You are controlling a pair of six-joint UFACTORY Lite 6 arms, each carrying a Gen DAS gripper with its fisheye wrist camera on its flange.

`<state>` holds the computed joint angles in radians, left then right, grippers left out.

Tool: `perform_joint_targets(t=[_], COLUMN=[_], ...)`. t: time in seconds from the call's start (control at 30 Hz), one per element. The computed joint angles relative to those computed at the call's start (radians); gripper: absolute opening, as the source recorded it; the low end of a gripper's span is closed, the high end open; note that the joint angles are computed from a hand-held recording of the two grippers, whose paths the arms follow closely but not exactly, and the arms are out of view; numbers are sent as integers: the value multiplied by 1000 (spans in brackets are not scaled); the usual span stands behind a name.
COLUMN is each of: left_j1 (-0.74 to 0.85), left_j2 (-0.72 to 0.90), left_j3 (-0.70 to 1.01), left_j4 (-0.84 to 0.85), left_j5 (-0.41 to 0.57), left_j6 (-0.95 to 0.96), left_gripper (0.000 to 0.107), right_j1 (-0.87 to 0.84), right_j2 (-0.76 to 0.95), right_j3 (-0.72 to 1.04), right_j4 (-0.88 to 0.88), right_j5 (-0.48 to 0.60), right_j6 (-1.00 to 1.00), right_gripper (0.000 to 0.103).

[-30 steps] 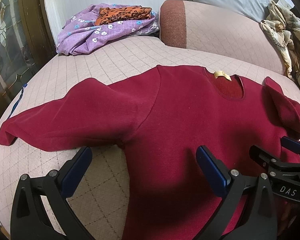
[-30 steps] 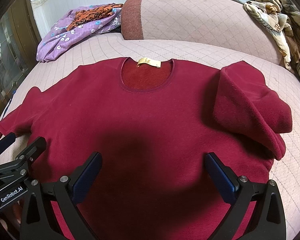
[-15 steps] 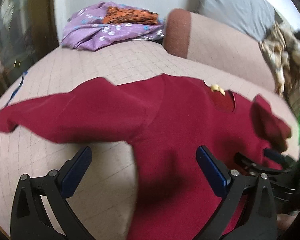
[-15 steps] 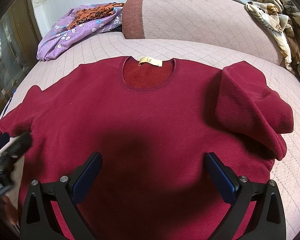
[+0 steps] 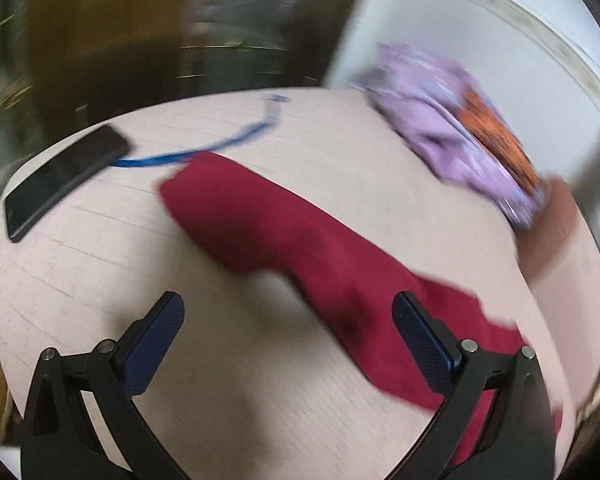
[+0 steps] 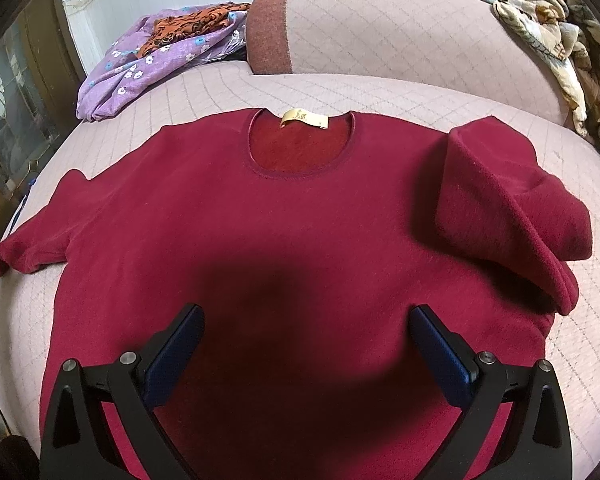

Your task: Fold small clothes

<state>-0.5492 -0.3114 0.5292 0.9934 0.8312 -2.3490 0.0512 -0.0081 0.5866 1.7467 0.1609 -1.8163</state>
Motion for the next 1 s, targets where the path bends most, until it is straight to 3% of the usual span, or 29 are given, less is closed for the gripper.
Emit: perform_joint_targets(t=[0.1,0.23,0.27,0.33,0.4,0.43,0.47,0.53,0.57,0.73,0.87,1.0], left_j1=[112,344,358,376,393,393,412,424,378,44,-168,-259], left_j2=[34,123,155,203,243,245,227,121,51,46,213,520], left_j3=[-31,-27,-6,29,66,75,67,15,-5,160,412,743], left_j4=[16,113,135,165,187,183,195,206,207,237,304,281], left_j5=[-19,-207,-203,-211,-209,-190,-214,-310,-301,-125,-114,-221], left_j6=[-33,-15,-11,12,52,71,80,62,39,56,76,165], left_gripper=[103,103,103,93,52,37,5,6,6,6,6,6], right_j1=[-4,0,0,2,5,5,4,-4,-9,-36,-69,-141], right_j2=[3,1,3,5,8,10,11,13,12,17,18,63], right_j3=[2,1,0,-1,-1,0,1,5,6,25,39,91], right_j4=[-29,-40,-33,-14,4,14,18,-12,-38,-164,-227,-337], right_j5=[3,-5,-6,-9,-14,-13,-13,-5,0,25,46,100], right_j6=[25,30,22,1,-17,-28,-31,-3,21,151,208,319], right_gripper=[103,103,103,103,103,103,103,103,103,103,103,103])
